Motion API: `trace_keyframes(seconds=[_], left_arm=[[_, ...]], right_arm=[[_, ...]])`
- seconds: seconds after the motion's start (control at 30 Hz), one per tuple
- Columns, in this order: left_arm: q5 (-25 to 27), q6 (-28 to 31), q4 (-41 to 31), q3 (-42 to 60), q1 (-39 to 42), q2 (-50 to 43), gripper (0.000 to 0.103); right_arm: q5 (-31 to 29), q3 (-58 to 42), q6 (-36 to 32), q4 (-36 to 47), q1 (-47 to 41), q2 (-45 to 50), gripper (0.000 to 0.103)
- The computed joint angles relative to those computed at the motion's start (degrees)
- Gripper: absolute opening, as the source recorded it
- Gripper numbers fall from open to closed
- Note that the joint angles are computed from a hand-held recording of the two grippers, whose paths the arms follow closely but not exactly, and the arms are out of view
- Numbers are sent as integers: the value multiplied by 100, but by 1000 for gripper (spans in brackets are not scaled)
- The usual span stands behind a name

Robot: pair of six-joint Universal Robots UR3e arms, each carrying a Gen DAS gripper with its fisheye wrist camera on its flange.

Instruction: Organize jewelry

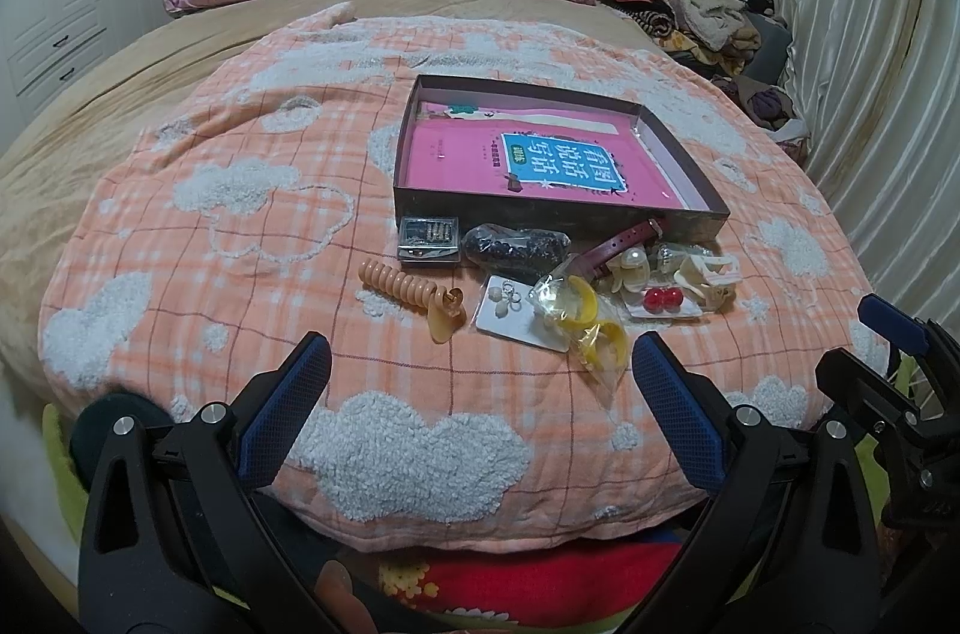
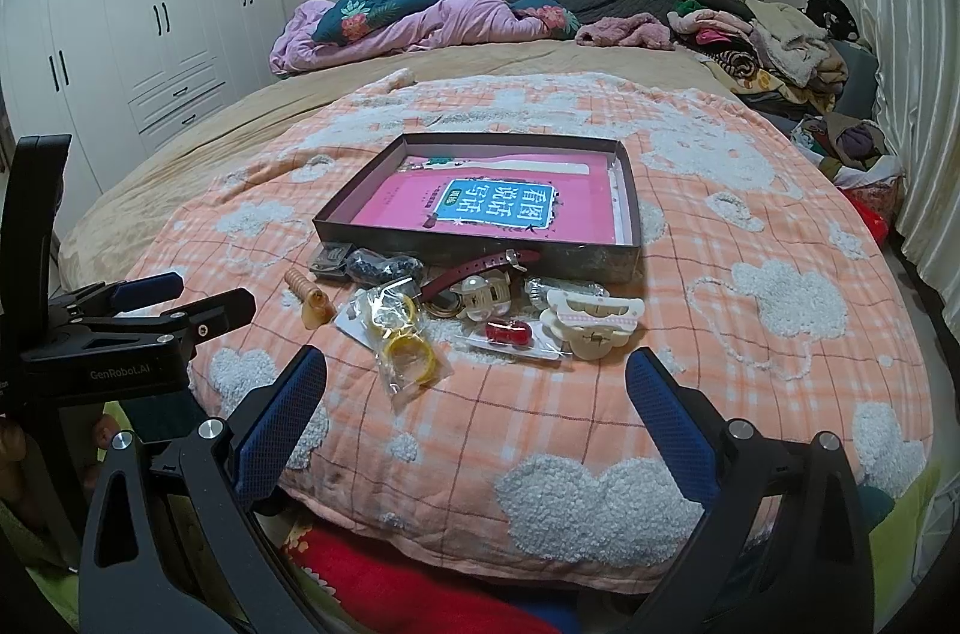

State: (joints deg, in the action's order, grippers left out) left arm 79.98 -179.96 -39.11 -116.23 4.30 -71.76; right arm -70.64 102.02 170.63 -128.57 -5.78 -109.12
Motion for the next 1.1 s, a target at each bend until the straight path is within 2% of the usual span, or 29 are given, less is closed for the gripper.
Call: trace_keyframes(seconds=[0.43, 0.63, 1.1], left_arm=[[-257, 245, -372, 270, 458, -36, 94], [-118, 158, 24, 263, 471, -399, 94], [127, 217, 168, 562, 854, -1155, 94]], right_arm=[[23, -264, -44, -28, 26, 350, 99], [55, -492, -58, -97, -18, 699, 99], [-76, -1070, -32, -283, -281, 1724, 99]])
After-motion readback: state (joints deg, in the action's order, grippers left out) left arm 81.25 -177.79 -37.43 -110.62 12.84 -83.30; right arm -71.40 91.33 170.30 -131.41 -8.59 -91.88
